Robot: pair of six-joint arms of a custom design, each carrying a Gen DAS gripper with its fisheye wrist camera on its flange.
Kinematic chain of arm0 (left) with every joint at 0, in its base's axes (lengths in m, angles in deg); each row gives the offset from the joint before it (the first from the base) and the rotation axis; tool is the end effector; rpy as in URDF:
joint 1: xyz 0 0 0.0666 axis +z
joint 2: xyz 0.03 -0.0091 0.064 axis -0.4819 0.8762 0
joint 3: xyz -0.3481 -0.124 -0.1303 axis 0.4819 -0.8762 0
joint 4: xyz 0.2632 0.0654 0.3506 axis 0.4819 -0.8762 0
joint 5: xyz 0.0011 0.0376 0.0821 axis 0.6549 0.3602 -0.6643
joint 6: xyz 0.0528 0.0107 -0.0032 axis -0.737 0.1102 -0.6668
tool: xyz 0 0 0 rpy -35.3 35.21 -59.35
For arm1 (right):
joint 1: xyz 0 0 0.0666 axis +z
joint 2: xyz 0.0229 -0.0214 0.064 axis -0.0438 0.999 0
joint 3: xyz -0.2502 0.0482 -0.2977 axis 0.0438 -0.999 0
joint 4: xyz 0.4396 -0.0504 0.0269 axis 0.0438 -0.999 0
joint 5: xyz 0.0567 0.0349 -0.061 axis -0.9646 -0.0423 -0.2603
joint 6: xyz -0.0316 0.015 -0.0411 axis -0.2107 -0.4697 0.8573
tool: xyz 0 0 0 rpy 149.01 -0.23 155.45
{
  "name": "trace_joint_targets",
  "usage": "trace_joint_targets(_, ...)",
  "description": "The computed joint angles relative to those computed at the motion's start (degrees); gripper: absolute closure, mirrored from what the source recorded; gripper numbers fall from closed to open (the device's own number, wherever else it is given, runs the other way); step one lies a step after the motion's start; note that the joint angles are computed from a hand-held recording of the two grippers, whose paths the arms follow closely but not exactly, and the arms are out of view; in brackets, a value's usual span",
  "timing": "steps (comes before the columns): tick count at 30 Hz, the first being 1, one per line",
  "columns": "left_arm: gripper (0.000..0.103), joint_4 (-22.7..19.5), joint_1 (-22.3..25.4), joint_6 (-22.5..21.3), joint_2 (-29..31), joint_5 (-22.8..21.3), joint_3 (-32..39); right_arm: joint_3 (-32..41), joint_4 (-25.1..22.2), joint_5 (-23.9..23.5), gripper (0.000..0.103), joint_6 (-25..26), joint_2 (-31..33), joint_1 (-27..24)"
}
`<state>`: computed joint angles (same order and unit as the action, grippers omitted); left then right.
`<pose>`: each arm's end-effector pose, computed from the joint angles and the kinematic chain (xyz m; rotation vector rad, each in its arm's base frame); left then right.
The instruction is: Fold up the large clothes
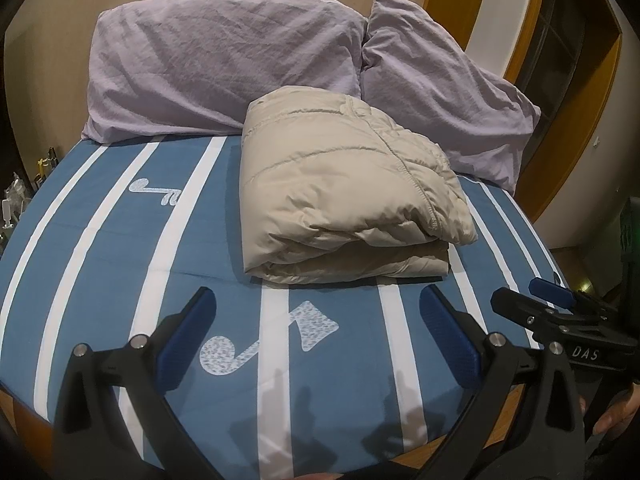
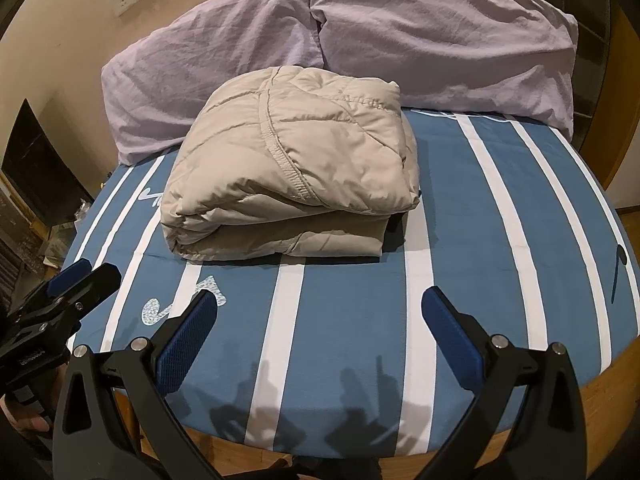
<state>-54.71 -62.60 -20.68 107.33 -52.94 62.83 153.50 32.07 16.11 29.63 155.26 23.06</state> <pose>0.4287 -0.2685 0.5016 -0.4313 2.3040 -0.1142 0.5722 0.2810 0.4415 -0.5975 2.3008 0.4582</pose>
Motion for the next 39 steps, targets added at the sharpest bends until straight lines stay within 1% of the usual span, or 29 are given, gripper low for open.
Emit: trace_joint_targets(39,0.002,0.1,0.2,0.6,0.2,0.5,-0.5,0.0,-0.3,-0.2,0.001,-0.1,0.2,0.2)
